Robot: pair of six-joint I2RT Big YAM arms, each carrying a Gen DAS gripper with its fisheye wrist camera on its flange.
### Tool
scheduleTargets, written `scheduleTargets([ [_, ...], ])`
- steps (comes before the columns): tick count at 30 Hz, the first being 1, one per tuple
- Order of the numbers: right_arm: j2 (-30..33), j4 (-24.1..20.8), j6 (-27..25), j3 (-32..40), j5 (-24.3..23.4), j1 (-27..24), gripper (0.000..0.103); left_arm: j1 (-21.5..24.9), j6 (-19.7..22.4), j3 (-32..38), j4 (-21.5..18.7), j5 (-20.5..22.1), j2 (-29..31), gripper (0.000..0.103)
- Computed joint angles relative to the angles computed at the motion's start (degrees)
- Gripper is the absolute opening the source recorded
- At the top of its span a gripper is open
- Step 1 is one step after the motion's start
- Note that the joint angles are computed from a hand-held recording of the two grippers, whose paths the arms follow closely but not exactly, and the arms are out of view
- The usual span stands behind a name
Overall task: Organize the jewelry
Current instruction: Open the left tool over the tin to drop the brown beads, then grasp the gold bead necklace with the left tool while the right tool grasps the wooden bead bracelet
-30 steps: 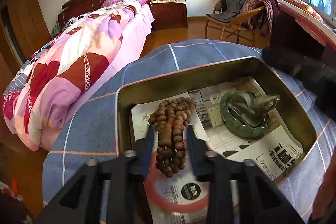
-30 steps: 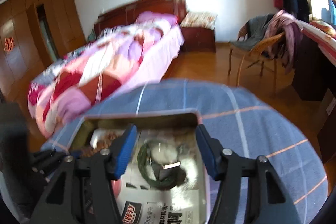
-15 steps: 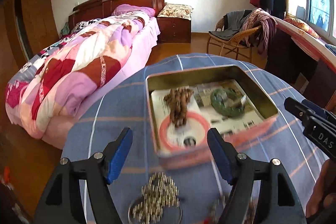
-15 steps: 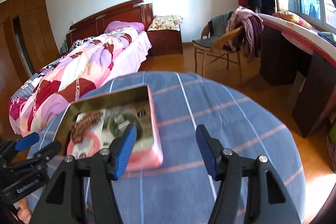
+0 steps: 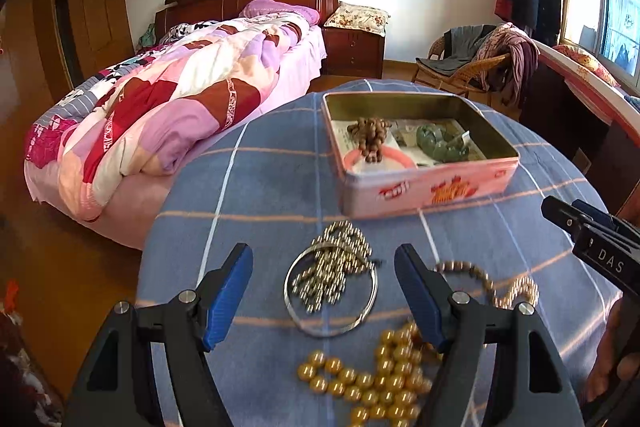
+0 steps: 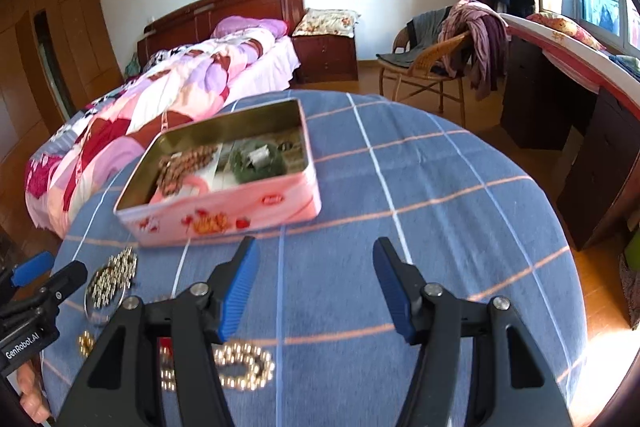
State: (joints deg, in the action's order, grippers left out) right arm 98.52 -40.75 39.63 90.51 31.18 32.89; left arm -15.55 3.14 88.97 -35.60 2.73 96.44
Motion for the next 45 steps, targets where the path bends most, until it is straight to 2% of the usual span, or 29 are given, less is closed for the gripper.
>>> scheduleTargets([
  [9,-0.9,-0.2,-0.7,-2.3,-2.2,1.8,0.062,1.5,0.1,-6.2,0.5,1.3,-3.9,0.073],
  [15,-1.5,-0.4,-2.0,-3.2,-1.9,3.2,0.062,2.2,2.1,-9.7,0.2,4.6,-6.4,0.073],
  [19,-1.7,-0.8,-1.9,-3.6,-1.9,3.9,0.062,2.3,2.4,-9.9,-2.3,8.9,-6.2,0.073],
  [22,-2.1,-0.5,-1.6,-4.1,-2.6,4.2,0.062,1.6,2.3,-9.3,-4.1,9.9,-5.6,0.073],
  [26,-2.2,-0.8,-1.7,-4.4,-2.2,4.6,0.062,0.0,2.2,-9.1,-3.9,8.1,-4.6,0.074],
  [28,-2.3,-0.8,-1.1,-4.7,-2.8,4.5,0.062,0.1,1.0,-8.6,-4.1,9.5,-3.8,0.074],
  [31,-2.7,-0.3,-0.3,-5.4,-3.4,4.4,0.062,-0.7,2.3,-8.5,-3.8,7.3,-3.7,0.073],
  [32,-2.7,-0.2,-0.2,-5.4,-3.7,4.3,0.062,-0.8,2.9,-8.8,-3.4,7.2,-3.9,0.064],
  [33,-2.7,-0.2,0.0,-5.4,-4.0,4.2,0.062,-1.3,4.1,-9.4,-2.6,5.2,-4.2,0.051],
  [34,-2.7,-0.2,0.1,-5.5,-4.4,4.1,0.062,-1.5,5.3,-9.8,-1.7,4.3,-4.3,0.045],
  [35,-2.7,-0.2,0.4,-5.6,-4.7,3.9,0.062,-1.4,5.8,-9.6,-1.9,5.4,-4.3,0.034],
  [36,-2.8,-0.2,0.5,-5.6,-4.8,3.9,0.062,-1.3,6.2,-9.5,-2.2,5.7,-4.3,0.027],
  [41,-3.1,0.4,0.6,-6.0,-4.5,4.1,0.062,0.2,4.8,-9.8,-2.0,9.3,-4.5,0.020],
  [45,-2.9,0.7,-0.3,-5.6,-4.1,4.4,0.058,1.4,3.3,-11.1,0.8,12.0,-6.3,0.018],
])
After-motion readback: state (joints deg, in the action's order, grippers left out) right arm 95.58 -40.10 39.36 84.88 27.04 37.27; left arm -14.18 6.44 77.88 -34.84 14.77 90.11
